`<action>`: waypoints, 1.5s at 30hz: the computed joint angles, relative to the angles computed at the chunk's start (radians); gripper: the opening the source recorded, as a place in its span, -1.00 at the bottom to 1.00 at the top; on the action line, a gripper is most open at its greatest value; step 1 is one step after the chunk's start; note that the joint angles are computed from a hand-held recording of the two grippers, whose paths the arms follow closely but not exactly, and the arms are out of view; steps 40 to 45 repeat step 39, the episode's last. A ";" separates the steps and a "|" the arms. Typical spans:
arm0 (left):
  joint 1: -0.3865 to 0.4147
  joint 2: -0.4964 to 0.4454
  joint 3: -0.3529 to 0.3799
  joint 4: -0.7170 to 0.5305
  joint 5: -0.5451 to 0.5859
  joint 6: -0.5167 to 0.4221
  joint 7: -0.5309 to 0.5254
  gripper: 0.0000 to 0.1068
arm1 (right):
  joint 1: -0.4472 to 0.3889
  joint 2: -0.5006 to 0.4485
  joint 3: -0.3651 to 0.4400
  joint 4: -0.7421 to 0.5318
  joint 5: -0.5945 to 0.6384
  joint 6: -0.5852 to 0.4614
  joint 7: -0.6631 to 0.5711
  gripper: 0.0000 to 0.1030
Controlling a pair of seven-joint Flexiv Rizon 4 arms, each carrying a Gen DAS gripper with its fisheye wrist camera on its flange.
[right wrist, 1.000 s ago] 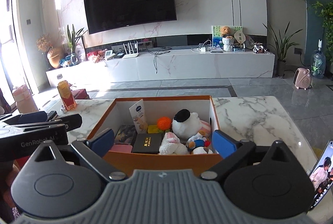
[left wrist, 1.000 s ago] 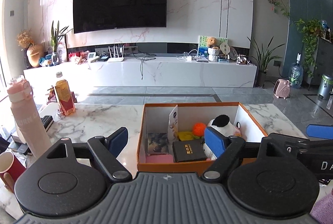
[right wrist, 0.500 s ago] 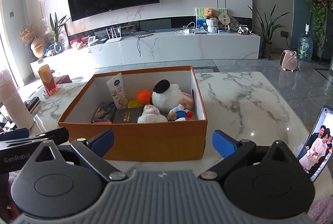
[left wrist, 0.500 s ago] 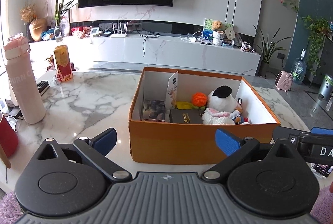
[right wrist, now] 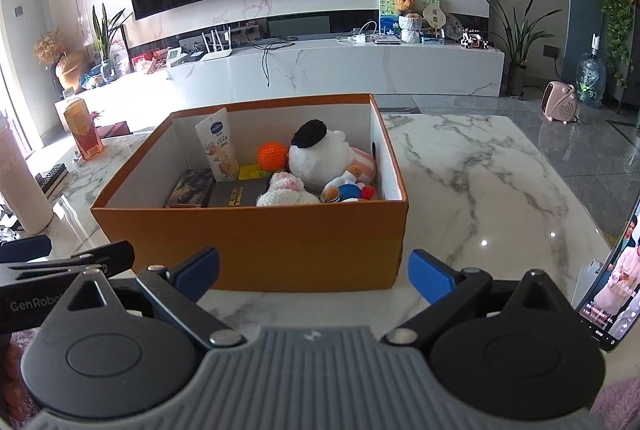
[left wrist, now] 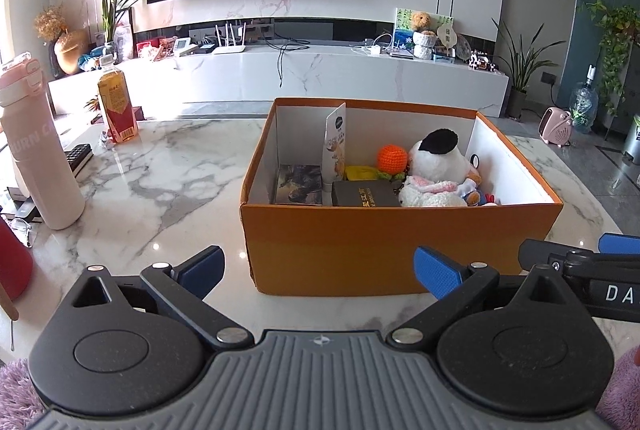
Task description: Organize objects
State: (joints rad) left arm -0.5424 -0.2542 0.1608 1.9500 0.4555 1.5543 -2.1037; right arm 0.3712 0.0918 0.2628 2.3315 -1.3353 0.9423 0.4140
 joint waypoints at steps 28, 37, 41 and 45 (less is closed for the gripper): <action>-0.006 -0.007 0.011 -0.011 0.010 0.002 0.007 0.93 | 0.001 -0.008 -0.004 -0.008 -0.016 -0.009 0.013 0.95; 0.002 -0.003 0.002 -0.009 0.005 0.003 0.013 0.93 | 0.002 -0.009 -0.003 -0.010 -0.008 -0.012 0.007 0.95; -0.005 -0.003 0.009 -0.012 0.010 0.000 0.005 0.93 | 0.002 -0.008 -0.003 -0.010 -0.008 -0.013 0.007 0.95; -0.005 -0.003 0.009 -0.012 0.010 0.000 0.005 0.93 | 0.002 -0.008 -0.003 -0.010 -0.008 -0.013 0.007 0.95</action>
